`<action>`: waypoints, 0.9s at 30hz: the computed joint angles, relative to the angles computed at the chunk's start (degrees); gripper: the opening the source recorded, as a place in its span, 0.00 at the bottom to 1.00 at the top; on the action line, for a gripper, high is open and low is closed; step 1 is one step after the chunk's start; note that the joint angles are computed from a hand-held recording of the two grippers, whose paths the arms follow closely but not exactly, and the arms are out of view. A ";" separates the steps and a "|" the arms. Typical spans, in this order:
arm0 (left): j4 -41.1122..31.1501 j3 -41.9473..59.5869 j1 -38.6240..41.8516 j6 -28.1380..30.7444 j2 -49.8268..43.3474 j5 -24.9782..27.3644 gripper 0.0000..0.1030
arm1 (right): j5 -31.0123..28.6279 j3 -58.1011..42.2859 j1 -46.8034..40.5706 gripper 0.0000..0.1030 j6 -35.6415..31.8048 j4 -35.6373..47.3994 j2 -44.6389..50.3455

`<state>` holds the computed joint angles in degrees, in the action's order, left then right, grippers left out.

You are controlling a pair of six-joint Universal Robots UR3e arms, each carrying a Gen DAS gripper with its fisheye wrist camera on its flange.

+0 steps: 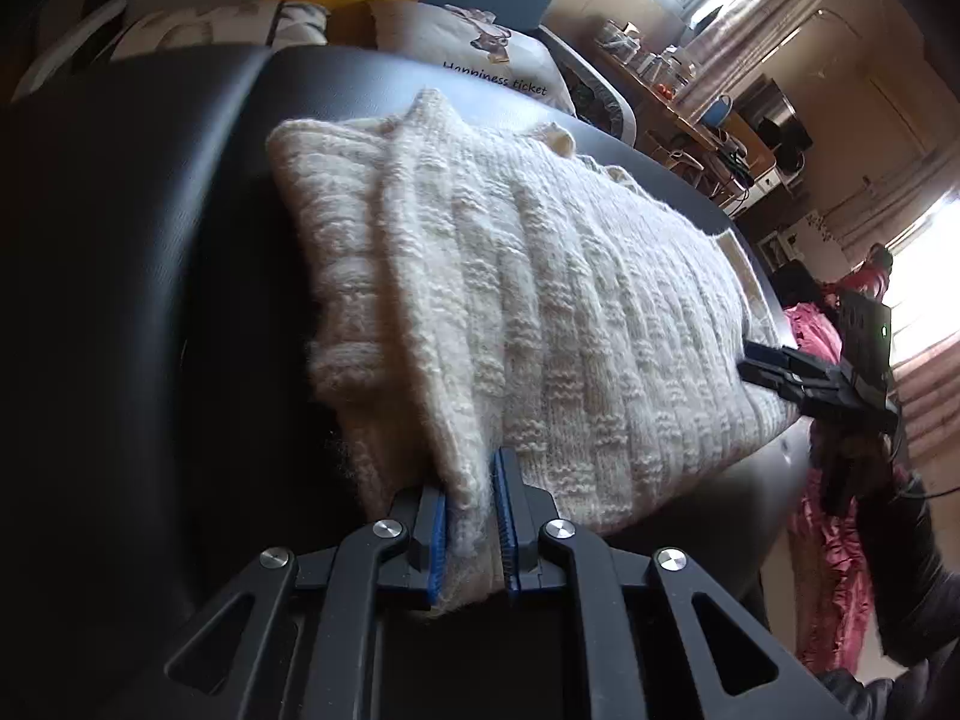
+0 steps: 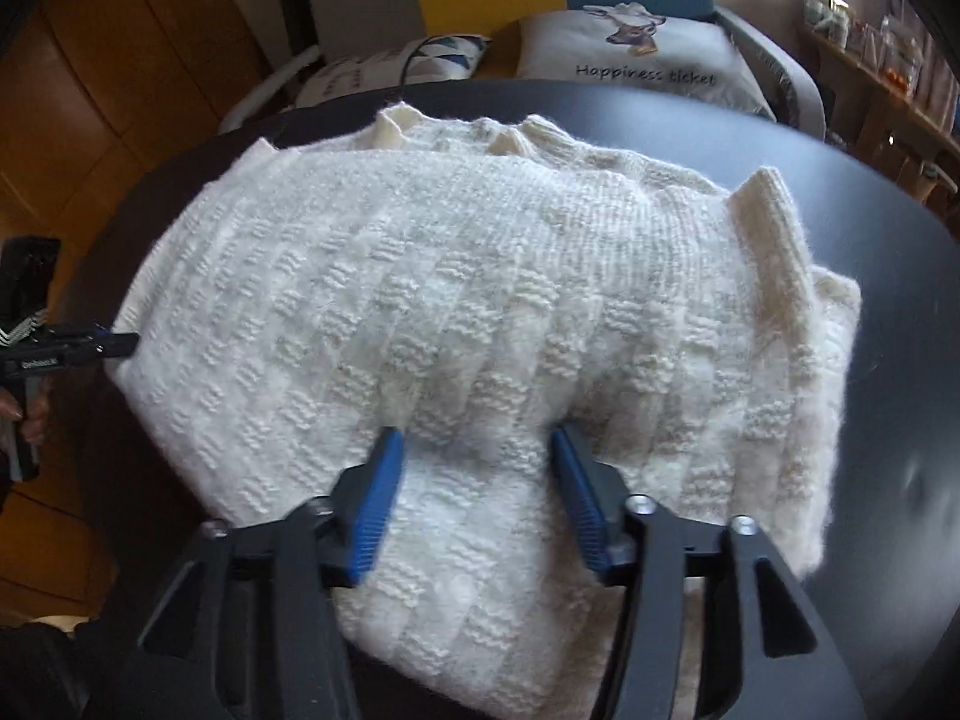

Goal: Fold clothes

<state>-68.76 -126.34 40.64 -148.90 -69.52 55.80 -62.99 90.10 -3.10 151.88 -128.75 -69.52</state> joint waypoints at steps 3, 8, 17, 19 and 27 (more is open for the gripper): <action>-8.91 -1.59 6.22 2.80 10.16 -0.21 0.17 | 7.44 10.76 -4.77 0.72 -1.43 -0.28 -9.42; -17.18 1.59 11.73 4.51 20.78 -3.03 0.21 | 22.23 22.60 -20.66 0.77 -8.85 9.71 -26.48; 25.32 17.48 -31.34 -24.36 -17.14 5.53 0.22 | 20.77 25.79 -36.40 0.81 -26.36 29.18 -31.99; 24.90 25.62 -36.41 -25.55 -24.83 5.96 0.22 | 21.50 26.79 -37.16 0.81 -29.08 31.33 -31.27; 5.40 64.91 -42.98 -25.78 -48.94 -0.49 0.24 | 24.83 19.55 -34.69 0.81 -36.24 38.40 -20.08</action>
